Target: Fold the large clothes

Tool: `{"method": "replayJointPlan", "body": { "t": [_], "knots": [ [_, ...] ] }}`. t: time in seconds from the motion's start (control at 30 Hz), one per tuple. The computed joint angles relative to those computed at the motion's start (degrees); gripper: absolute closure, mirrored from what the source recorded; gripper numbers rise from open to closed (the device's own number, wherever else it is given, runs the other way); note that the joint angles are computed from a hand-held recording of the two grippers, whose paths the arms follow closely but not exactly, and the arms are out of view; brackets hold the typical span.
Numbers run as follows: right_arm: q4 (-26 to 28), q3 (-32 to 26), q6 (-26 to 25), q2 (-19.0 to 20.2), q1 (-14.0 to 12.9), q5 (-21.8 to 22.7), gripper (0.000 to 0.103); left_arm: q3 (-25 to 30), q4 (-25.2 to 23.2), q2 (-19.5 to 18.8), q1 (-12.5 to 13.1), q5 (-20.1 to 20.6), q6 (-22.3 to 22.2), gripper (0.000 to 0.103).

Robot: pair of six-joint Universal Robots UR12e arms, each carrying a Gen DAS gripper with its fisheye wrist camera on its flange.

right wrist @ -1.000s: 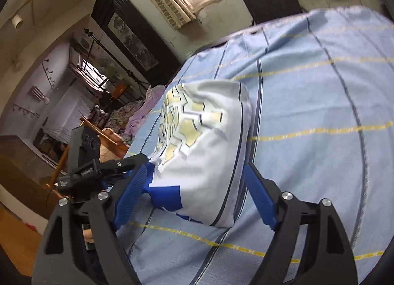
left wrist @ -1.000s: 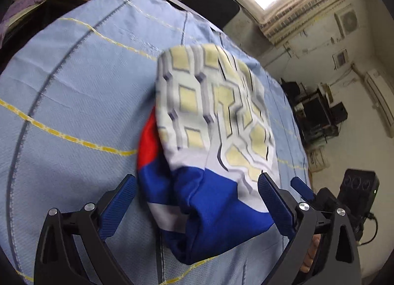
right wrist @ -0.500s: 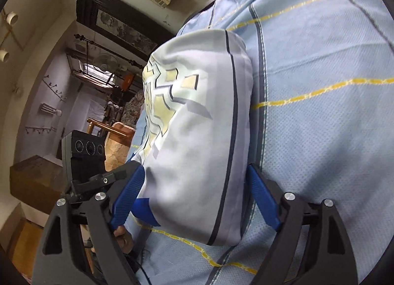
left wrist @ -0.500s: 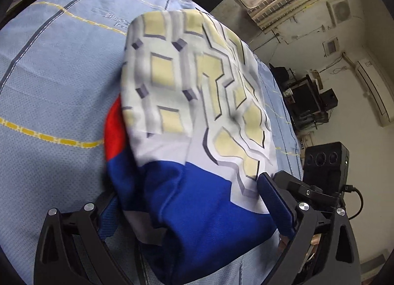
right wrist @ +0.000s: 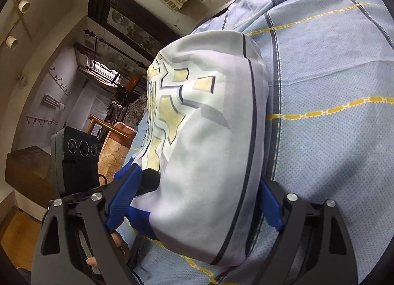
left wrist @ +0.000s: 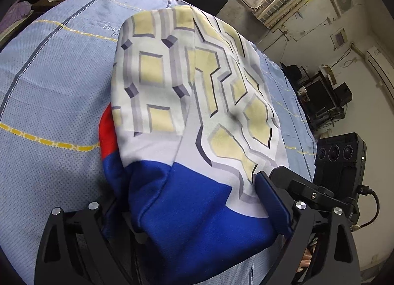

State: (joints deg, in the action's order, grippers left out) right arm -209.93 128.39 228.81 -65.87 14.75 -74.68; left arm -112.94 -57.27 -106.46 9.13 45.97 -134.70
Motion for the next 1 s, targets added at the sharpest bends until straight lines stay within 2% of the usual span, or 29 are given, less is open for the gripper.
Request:
{"method": "replayJointPlan", "body": {
  "t": [0.2,0.37,0.63,0.77,0.9,1.0],
  "knots": [
    [-1.5,0.7,0.1,0.3,0.5,-1.2,0.023,-1.0,2.2,0.9,-0.3,-0.1,-0.2,0.015],
    [-1.7,1.3,0.9,0.2,0.4,-2.2,0.032,-1.3,2.8,1.3,-0.5,0.0,-0.6,0.016],
    [-1.8,1.5,1.3,0.3,0.2,-2.0,0.032,-1.3,3.0,1.3,-0.7,0.0,-0.9,0.016],
    [-1.0,1.0,2.0,0.3,0.5,-3.7,0.031,-0.2,-0.6,0.5,-0.3,-1.3,0.4,0.017],
    [1.1,0.1,0.1,0.2,1.5,-6.8,0.032,2.4,-7.0,-1.5,0.2,-3.8,1.4,0.026],
    [-0.6,0.3,0.7,0.8,0.8,-4.7,0.041,3.0,-8.4,-1.9,0.2,-4.5,2.2,0.032]
  ]
}}
